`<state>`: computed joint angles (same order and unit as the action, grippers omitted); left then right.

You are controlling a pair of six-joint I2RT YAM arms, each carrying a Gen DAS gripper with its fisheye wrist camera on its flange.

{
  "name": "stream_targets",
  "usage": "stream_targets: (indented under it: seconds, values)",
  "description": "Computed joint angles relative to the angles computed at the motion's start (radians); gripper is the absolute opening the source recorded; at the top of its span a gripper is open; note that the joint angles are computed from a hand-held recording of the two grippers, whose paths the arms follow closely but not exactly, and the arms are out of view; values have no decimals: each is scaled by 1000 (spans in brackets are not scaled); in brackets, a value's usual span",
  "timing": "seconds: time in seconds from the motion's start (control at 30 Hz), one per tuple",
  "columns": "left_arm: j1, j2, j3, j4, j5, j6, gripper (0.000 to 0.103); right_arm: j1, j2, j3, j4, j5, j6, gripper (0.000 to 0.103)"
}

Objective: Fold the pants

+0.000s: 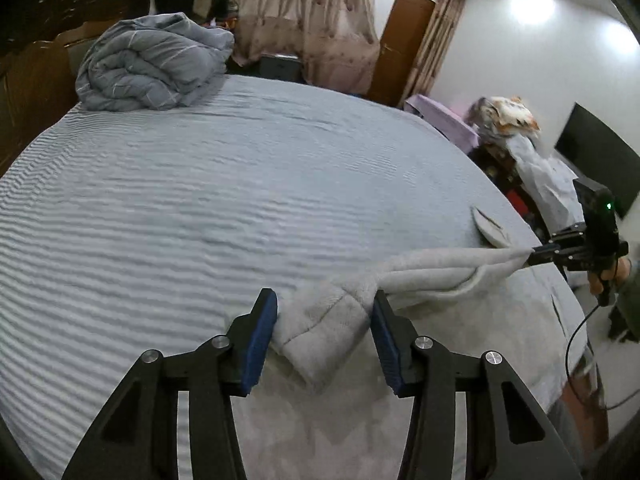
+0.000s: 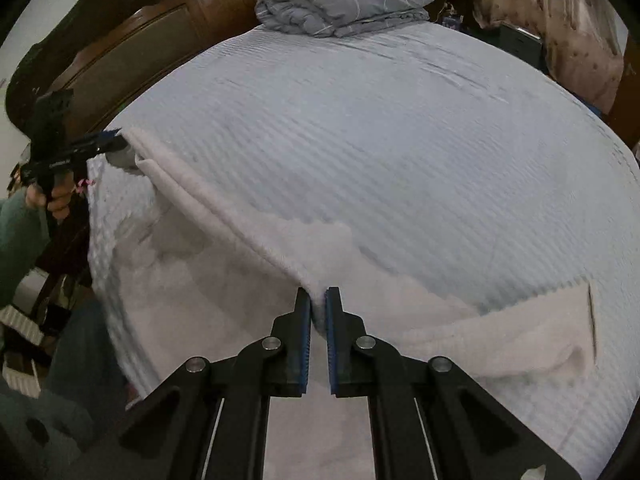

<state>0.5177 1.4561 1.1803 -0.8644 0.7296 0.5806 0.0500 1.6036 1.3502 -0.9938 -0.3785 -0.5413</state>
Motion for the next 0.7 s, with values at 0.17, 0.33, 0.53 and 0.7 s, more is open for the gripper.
stream_targets:
  seconds: [0.17,0.33,0.53,0.7]
  values:
    - [88,-185,-212,-124,-25,185,44,-18,-148,-272,48,-8,-6,6]
    - [131,-304,-406,-146,-122,248,44,1,-175,-514,200,34,25,6]
    - [230,-270,-408,-307,-143,297,47,33,-125,-602,339,76,87,6]
    - [363,-181,-351,-483,-40,294,63,22,-138,-635,377,63,88,7]
